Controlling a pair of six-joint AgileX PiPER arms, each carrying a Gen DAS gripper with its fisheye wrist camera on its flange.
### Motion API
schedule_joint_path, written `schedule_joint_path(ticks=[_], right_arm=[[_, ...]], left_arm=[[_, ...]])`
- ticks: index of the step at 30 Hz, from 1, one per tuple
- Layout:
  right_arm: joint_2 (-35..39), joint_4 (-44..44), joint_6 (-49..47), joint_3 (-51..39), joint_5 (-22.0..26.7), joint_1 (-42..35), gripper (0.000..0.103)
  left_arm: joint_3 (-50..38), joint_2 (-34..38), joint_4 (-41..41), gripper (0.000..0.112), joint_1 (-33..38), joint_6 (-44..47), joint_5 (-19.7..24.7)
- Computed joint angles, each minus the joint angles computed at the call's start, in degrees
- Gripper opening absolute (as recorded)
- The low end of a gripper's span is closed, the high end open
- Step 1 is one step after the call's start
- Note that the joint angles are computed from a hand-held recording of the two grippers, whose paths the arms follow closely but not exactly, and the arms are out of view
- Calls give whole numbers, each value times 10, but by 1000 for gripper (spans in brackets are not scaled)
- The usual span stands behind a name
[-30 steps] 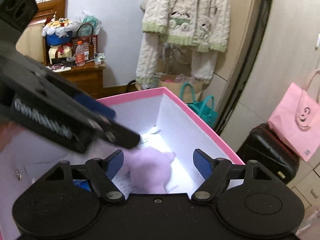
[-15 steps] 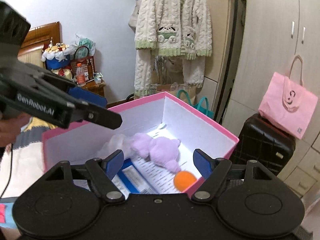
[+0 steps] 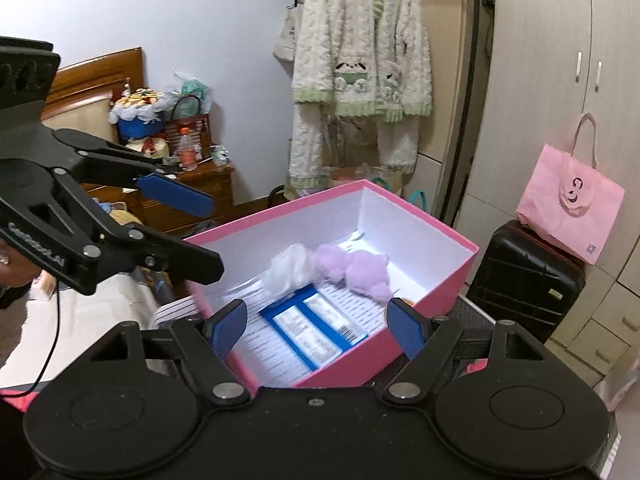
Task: Organize soft objects
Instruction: 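Lift both grippers out of the box toward the items on the table, then lower the left gripper onto the white wipes pack while the right gripper reaches the green sponge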
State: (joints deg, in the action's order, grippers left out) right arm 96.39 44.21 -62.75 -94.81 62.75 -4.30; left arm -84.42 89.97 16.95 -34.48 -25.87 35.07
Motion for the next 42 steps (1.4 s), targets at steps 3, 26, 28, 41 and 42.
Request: schedule_joint_path(ticks=[3, 26, 28, 41, 42], right_arm=[[-35, 10, -18, 40, 5, -18, 81], [-164, 130, -225, 280, 47, -247, 83], [-156, 141, -245, 290, 40, -263, 83], [-49, 306, -494, 330, -84, -292, 89], [-34, 305, -496, 316, -91, -285, 89]], left_arm=[[17, -19, 13, 76, -16, -11, 7], [-95, 82, -52, 88, -120, 77, 60], [-114, 108, -54, 88, -119, 73, 50], [-197, 261, 166, 88, -144, -210, -51], [-215, 278, 184, 88, -145, -233, -43]])
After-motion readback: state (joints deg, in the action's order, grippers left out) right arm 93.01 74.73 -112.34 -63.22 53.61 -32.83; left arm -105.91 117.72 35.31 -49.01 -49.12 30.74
